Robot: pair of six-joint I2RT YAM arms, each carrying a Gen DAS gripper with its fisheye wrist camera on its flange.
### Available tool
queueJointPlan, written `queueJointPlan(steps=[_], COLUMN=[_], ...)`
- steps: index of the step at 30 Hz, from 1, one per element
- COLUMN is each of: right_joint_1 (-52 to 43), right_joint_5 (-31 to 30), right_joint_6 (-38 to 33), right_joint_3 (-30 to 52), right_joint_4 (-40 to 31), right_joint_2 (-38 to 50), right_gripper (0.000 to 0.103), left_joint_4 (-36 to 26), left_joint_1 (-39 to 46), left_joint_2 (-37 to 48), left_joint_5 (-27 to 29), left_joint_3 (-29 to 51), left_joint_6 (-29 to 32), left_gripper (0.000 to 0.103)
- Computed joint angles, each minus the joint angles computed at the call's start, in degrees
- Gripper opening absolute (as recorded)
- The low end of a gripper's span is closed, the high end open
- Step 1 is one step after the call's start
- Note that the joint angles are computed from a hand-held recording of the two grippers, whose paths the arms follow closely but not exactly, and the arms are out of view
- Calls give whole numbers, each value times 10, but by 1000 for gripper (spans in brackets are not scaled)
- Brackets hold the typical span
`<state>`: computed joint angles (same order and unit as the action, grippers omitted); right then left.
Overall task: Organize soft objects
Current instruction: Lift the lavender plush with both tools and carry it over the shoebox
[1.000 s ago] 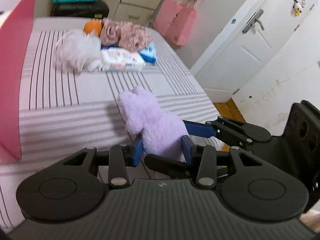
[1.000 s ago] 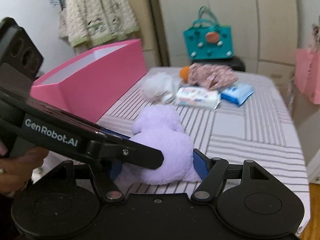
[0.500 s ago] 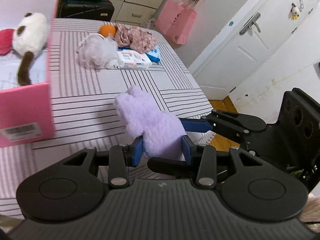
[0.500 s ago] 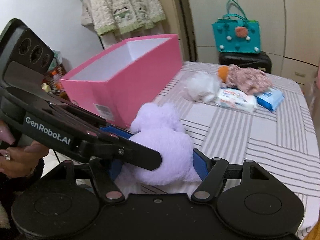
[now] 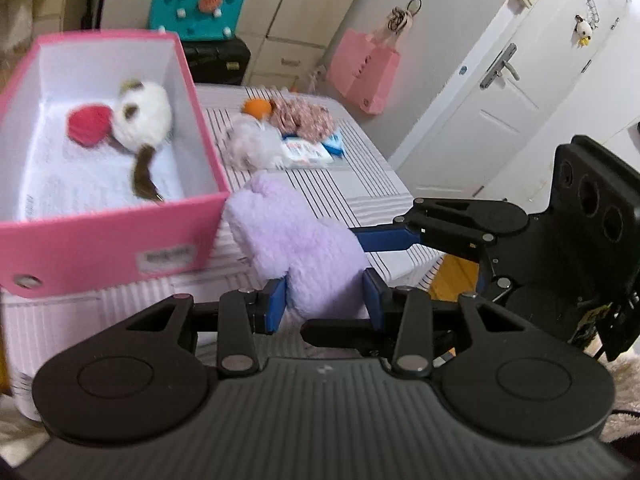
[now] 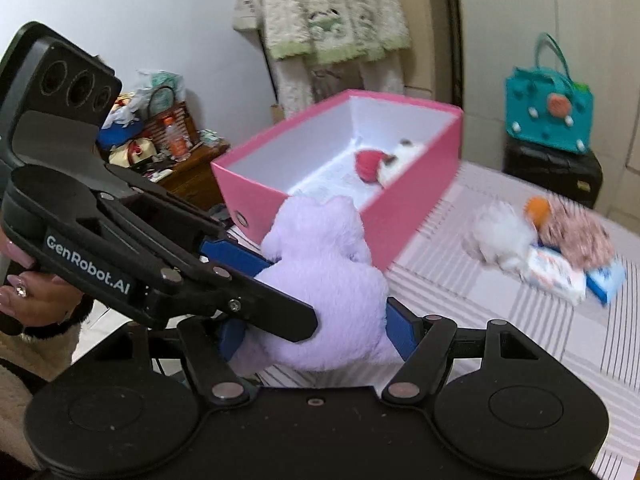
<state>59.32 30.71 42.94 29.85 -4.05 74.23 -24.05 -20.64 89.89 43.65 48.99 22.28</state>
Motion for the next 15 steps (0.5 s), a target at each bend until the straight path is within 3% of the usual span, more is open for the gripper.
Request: queueJointPlan(steps=[7, 15], right_joint_1=[-29, -104], right_joint_5=[9, -41], right_joint_6=[-105, -210], right_joint_3=[64, 124], right_joint_4=[22, 76], right_joint_2=[33, 81], right_gripper=[76, 76], left_joint_4=[24, 51], left_joint_1=[52, 87], left_joint_2=[-33, 11], left_joint_5=[12, 22], left_joint_3=[7, 77], left_joint_6=[12, -13], left_gripper=[39, 39])
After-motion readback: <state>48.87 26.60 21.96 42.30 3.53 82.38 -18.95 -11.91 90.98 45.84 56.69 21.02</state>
